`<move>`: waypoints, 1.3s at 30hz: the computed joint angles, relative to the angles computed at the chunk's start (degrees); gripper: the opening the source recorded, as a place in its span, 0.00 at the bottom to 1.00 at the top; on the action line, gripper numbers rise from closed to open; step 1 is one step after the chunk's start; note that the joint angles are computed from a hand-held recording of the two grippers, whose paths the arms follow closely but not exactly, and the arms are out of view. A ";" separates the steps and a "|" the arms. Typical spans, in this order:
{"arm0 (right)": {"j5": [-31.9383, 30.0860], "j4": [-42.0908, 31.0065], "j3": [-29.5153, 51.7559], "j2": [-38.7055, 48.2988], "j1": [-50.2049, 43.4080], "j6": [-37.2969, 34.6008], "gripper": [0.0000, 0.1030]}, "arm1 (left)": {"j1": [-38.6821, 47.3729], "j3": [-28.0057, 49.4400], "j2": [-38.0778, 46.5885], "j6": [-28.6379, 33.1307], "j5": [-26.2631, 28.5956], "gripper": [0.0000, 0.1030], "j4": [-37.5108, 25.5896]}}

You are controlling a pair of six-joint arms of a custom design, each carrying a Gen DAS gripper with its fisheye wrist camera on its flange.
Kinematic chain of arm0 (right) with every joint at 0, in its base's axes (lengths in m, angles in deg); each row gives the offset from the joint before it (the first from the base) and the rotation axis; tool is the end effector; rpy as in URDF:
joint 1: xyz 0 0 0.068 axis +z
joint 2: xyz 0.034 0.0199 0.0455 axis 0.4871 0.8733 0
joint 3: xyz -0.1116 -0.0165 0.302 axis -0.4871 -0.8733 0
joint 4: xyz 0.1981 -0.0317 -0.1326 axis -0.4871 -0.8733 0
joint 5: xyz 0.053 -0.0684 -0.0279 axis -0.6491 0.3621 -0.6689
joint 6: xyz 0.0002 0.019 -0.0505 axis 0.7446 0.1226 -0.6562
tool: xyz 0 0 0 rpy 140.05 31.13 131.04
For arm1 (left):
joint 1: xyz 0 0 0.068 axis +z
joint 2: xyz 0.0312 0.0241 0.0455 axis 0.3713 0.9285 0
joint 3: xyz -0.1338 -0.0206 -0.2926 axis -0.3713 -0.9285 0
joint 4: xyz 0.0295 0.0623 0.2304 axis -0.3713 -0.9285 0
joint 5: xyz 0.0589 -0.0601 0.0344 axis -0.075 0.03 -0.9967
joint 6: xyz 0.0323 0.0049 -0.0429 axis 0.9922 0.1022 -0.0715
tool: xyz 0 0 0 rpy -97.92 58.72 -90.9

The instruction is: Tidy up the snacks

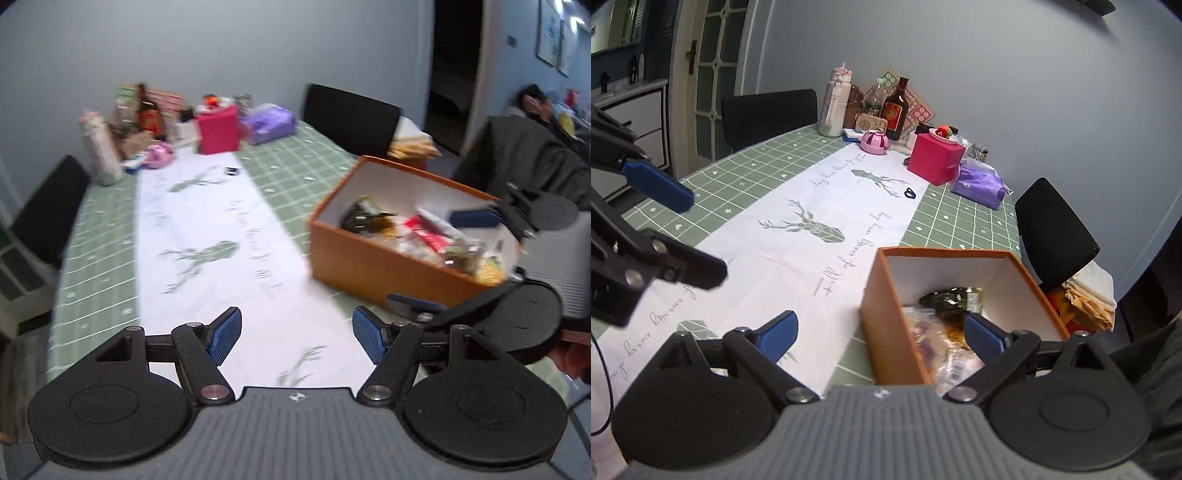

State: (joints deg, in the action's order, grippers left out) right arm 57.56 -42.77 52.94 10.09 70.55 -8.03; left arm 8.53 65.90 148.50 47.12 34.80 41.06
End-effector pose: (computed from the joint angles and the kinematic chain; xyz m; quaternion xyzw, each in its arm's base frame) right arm 0.2243 0.1743 0.3795 -0.1471 0.8952 -0.0597 0.4165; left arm 0.2630 -0.0665 0.3705 0.2405 0.8944 -0.0561 0.3728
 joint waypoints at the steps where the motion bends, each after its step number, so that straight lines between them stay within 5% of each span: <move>1: 1.21 1.19 -1.72 -0.48 1.53 2.35 0.92 | 1.22 -2.75 -1.36 -0.03 0.05 0.78 2.40; 7: 9.03 6.39 -10.87 -2.54 10.33 17.22 0.97 | 8.75 -17.97 -6.36 -1.59 3.47 0.79 15.27; 13: 19.10 5.10 -15.29 -0.03 17.47 28.83 0.97 | 11.47 -30.17 -9.07 -1.17 1.20 0.79 27.14; 21: 16.54 5.35 -19.82 2.91 20.05 40.43 0.97 | 12.76 -41.11 -9.44 -2.92 -1.30 0.79 37.28; 31: 24.45 -6.00 -17.00 6.19 26.79 54.52 0.97 | 12.25 -45.31 -14.68 -5.22 -2.02 0.83 39.01; 39: 26.86 -15.95 -13.11 5.29 29.24 61.78 0.97 | 11.02 -42.78 -17.64 -5.20 -2.76 0.85 34.56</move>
State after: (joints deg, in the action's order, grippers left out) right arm 84.42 -58.72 39.83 15.39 99.79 53.75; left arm 19.54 23.12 130.86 41.92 32.05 75.62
